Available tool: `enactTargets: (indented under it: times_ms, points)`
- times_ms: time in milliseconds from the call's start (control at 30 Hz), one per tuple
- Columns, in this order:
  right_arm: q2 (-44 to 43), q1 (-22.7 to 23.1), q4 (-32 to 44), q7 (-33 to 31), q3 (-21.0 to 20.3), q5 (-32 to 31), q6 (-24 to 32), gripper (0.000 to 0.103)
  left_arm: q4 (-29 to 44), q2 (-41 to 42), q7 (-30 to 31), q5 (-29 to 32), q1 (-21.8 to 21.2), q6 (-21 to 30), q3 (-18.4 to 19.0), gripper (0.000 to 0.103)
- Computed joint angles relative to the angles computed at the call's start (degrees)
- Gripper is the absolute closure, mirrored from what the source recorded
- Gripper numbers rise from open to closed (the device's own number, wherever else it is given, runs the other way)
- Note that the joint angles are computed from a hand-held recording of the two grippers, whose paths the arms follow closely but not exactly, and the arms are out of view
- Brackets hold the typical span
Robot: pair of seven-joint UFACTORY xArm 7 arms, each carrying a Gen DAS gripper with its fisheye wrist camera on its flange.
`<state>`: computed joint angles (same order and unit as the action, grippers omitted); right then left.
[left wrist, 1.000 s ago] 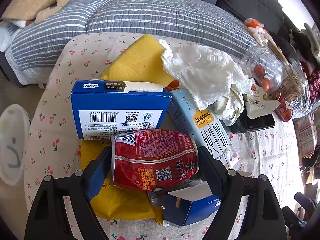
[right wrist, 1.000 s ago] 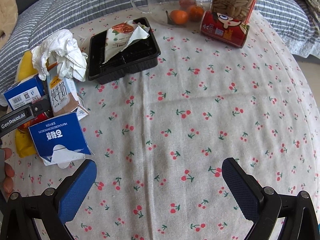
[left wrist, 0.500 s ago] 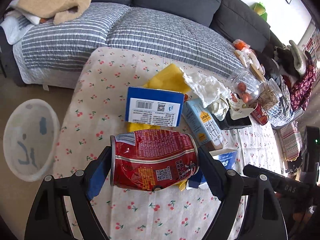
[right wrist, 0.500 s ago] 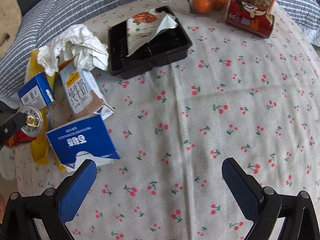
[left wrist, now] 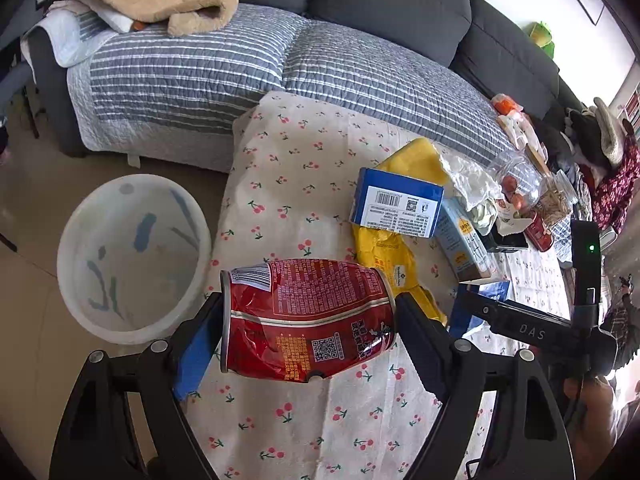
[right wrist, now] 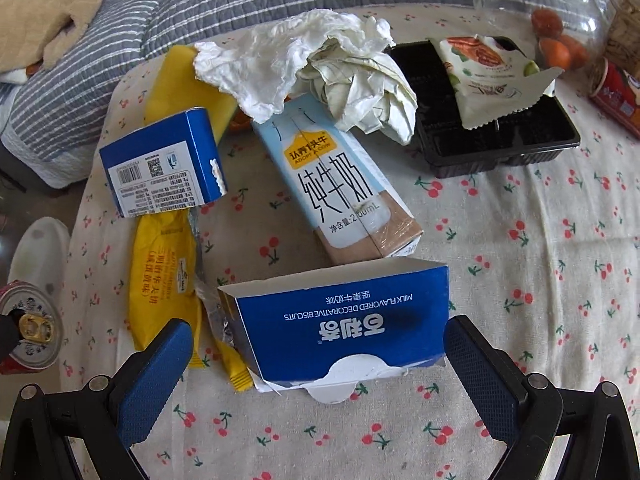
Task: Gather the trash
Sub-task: 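Lift the red can with the left tool while the right tool grasps the blue biscuit box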
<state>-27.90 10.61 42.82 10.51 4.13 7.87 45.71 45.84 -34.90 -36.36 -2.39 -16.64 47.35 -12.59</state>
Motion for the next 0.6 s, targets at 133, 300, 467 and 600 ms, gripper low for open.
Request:
enactTargets:
  times_ms: [133,300,467,600]
  points:
    - [2.83,-0.38,0.73,1.46,1.2,-1.39,-0.33,0.0,-1.05,-1.35,0.47,-0.23,-0.03,0.82,0.63,0.017]
    - [4.71,-0.43,0.75,2.6,2.42,-5.11,-0.07,0.0,-2.03,-3.08,1.06,-0.49,0.26,1.53,1.16,0.017]
    - [4.83,-0.08,-0.09,-0.39,1.26,-5.77,-0.39,0.0,-3.21,-5.1,1.8,-0.86,0.87,2.14,1.9,0.017]
    - [2.98,0.85,-1.24,-3.79,-0.81,-1.86,-1.45,0.012,-4.25,-7.04,2.41,-1.07,1.72,2.51,2.64,0.017]
